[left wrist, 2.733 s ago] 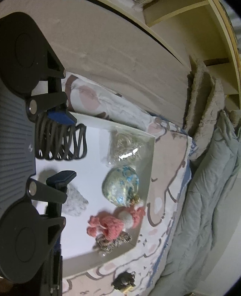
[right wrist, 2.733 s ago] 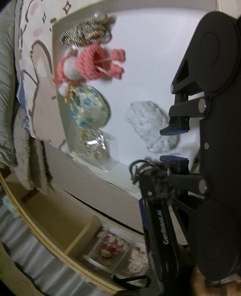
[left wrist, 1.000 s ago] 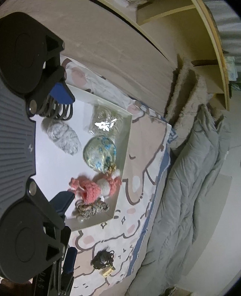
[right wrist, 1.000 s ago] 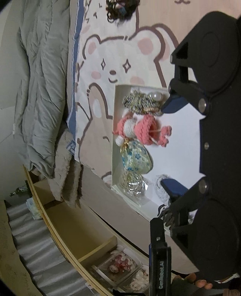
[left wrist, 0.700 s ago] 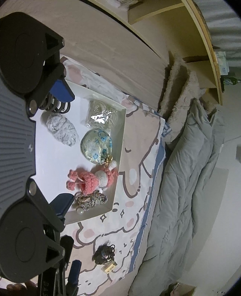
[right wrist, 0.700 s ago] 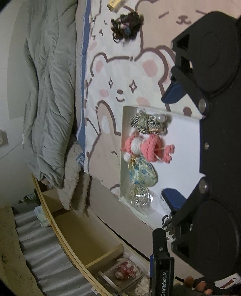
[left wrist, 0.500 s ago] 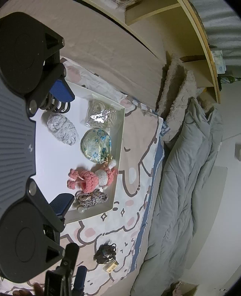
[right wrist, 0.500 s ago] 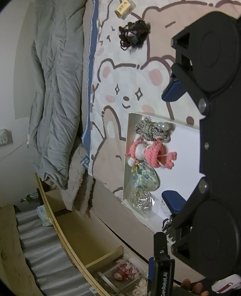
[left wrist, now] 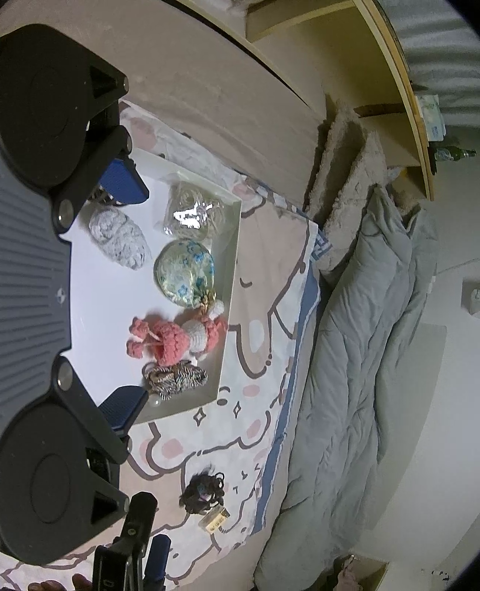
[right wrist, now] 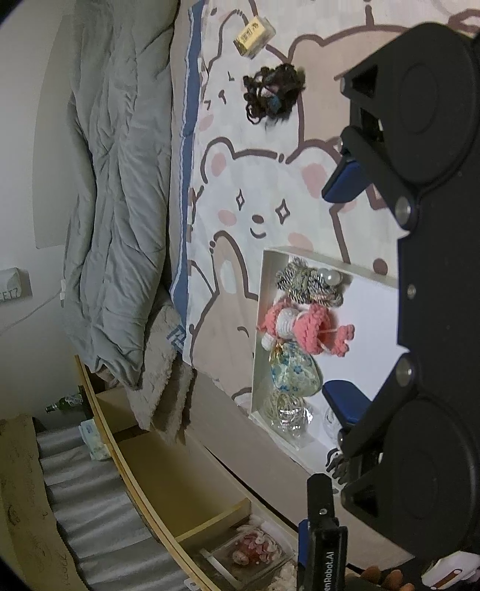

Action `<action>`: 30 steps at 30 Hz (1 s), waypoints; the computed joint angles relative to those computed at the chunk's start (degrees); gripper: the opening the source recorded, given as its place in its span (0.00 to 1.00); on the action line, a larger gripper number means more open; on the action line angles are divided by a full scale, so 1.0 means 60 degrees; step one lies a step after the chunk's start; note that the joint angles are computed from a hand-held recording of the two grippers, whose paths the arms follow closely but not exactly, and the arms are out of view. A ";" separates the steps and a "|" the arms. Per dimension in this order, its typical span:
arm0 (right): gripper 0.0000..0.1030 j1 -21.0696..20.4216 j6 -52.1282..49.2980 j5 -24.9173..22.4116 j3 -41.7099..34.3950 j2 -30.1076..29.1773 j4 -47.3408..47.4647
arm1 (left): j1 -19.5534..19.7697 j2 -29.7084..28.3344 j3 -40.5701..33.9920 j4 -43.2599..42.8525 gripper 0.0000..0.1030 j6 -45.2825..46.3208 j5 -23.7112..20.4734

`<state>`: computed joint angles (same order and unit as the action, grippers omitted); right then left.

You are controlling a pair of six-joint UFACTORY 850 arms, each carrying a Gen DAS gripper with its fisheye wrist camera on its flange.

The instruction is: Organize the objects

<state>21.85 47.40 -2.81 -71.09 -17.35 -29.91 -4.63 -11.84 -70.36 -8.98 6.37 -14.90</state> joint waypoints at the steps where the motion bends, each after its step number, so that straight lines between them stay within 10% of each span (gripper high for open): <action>1: 1.00 -0.0030 0.0216 -0.0010 0.0035 0.0038 -0.0237 | -0.0041 -0.0018 -0.0021 -0.0026 1.00 0.0029 0.0013; 30: 1.00 -0.1585 0.3476 -0.0211 0.1136 0.1160 -0.3823 | -0.1584 -0.0954 -0.1182 0.0489 1.00 -0.0437 -0.0132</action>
